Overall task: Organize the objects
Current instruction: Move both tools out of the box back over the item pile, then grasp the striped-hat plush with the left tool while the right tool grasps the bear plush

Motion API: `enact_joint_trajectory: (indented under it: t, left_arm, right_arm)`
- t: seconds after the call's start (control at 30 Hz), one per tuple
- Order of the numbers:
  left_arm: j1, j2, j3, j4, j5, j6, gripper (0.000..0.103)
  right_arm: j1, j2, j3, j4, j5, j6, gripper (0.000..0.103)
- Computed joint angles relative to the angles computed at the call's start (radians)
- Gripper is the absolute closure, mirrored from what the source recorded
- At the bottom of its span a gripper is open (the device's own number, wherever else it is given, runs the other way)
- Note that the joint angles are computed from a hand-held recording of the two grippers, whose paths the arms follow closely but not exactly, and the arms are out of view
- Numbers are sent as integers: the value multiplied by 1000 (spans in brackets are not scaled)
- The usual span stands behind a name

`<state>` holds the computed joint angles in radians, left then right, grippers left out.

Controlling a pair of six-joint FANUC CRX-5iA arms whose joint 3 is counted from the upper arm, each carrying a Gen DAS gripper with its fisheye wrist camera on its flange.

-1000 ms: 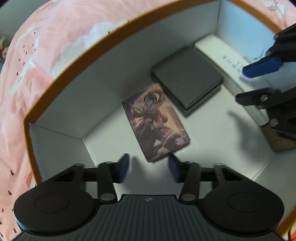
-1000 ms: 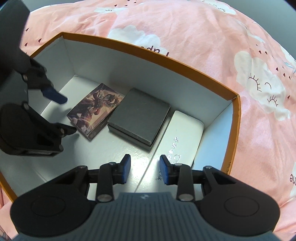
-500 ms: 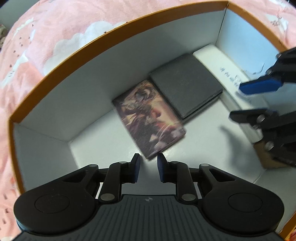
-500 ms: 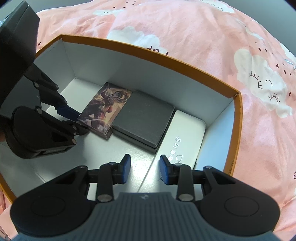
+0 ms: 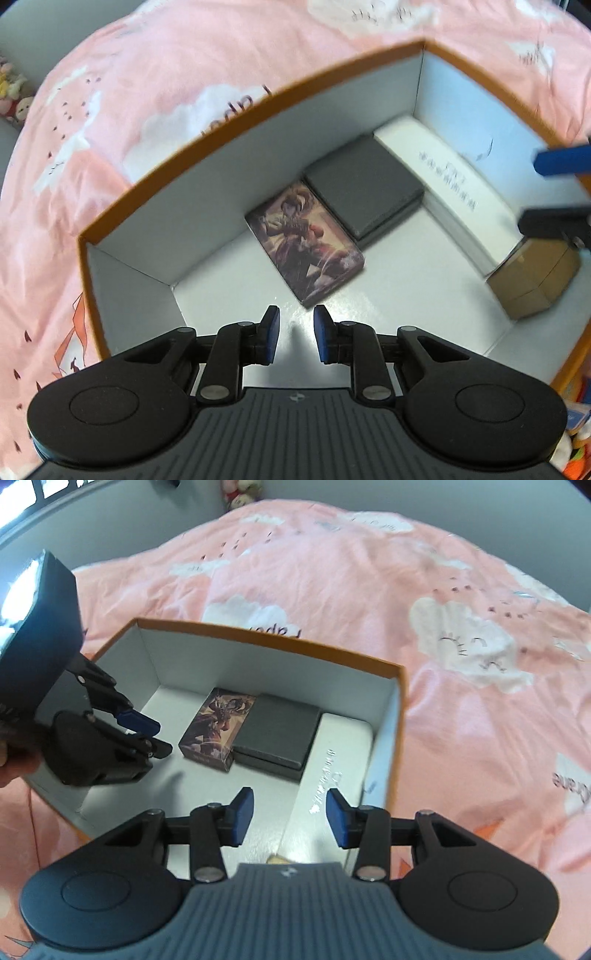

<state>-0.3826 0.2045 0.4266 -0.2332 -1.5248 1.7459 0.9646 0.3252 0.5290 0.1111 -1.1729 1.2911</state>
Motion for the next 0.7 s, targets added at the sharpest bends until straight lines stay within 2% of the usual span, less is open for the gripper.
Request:
enact_joint_trajectory:
  t: [0.2,0.37,0.57,0.7]
  left_arm:
    - [-54,-186,-135,50,167,65,77]
    - [-127,-316,-239,97,233,192,77]
    - [-181,-403,-400,187,328,362,77]
    - [-213,-412,-471,212,361,440,75]
  right_arm:
    - [52,-205,-276,115,172,-206,53]
    - [146,-377,-518,293,285,-426,53]
    - [256,-516,-689,347,278,-614,54]
    - [324,-548,-765,405,232,-660,62]
